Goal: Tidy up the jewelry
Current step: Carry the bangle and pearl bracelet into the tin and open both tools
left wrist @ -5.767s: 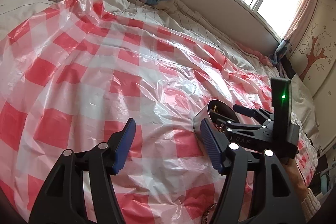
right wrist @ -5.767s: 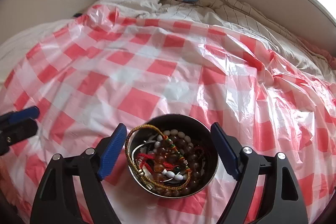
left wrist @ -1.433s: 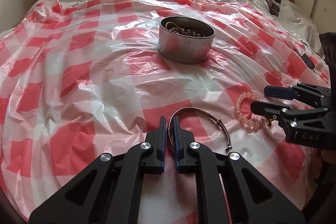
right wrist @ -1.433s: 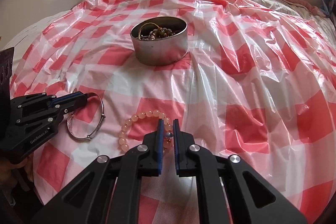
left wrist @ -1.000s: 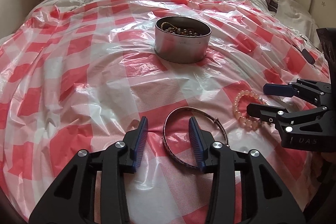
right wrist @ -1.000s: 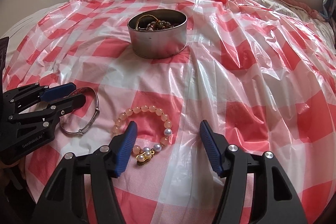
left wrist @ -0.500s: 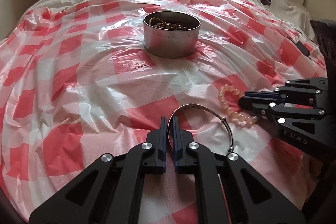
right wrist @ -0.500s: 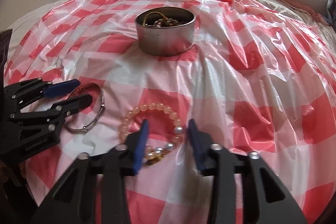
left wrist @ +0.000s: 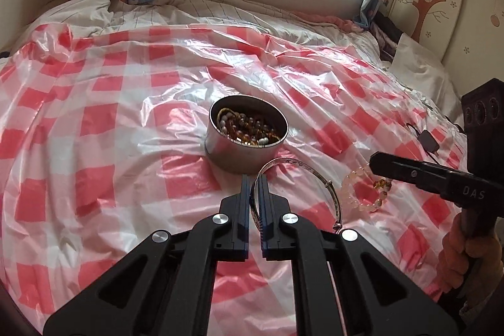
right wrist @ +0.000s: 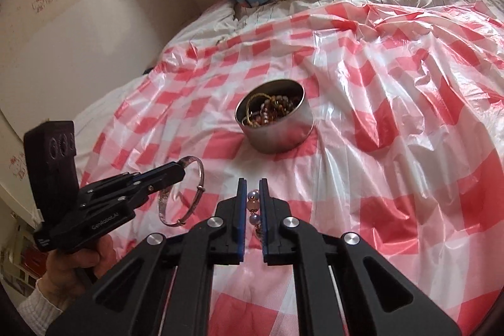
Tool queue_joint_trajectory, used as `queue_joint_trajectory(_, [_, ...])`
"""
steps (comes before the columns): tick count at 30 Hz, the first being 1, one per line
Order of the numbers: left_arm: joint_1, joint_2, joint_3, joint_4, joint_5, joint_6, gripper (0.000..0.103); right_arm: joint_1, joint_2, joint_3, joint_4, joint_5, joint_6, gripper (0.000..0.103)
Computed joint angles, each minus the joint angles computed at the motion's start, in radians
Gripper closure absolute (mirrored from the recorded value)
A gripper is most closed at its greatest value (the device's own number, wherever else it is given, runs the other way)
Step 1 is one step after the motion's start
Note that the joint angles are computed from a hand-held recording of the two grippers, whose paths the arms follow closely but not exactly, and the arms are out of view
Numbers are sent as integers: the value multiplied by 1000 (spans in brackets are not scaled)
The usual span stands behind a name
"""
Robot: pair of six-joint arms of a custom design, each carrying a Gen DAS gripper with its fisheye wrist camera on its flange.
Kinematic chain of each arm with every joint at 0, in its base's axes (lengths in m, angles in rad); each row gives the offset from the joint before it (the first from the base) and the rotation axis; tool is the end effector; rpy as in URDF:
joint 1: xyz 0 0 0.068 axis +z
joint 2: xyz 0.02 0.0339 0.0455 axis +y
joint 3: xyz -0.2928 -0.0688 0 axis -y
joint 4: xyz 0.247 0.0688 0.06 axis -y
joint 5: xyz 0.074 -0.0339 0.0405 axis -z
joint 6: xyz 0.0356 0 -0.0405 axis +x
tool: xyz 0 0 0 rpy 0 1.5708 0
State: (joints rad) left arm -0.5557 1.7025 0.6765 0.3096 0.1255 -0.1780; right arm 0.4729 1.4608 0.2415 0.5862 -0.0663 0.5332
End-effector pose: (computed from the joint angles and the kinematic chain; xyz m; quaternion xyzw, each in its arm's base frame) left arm 0.2697 -0.1727 0.1518 0.1960 0.8873 -0.2016 0.3655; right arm 0.1926 0.1012 0.1285 0.0119 0.8916 0.2436 0.3814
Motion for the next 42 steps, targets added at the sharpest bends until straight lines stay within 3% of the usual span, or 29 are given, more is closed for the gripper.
queue_joint_trajectory(4, [-7,89,131,-50,-19,13,98,-101,-59,34,-34,-84,-21,95])
queue_joint_trajectory(11, [23,259,360,-108,-31,0,98,-195,18,198,-77,-172,-72,95])
queue_joint_trajectory(14, [36,327,457,-163,-29,15,84,-214,111,293,-71,-202,-79,95])
queue_joint_trajectory(16, [40,329,462,-167,-46,25,68,-223,195,361,-56,-236,-70,95])
queue_joint_trajectory(18, [46,301,419,-140,-56,41,63,-219,276,430,-76,-233,-82,94])
queue_joint_trajectory(20, [48,269,367,-122,-70,59,57,-197,360,525,-185,-158,-127,93])
queue_joint_trajectory(22, [52,238,309,-104,-75,66,54,-184,396,540,-208,-88,-139,74])
queue_joint_trajectory(31, [-3,106,30,-6,-118,13,32,-167,277,309,-128,-28,-89,56])
queue_joint_trajectory(36, [-42,49,-122,77,-166,-41,28,-94,245,158,-54,-3,7,49])
queue_joint_trajectory(42, [-71,29,-224,165,-211,-98,25,137,216,36,8,208,115,38])
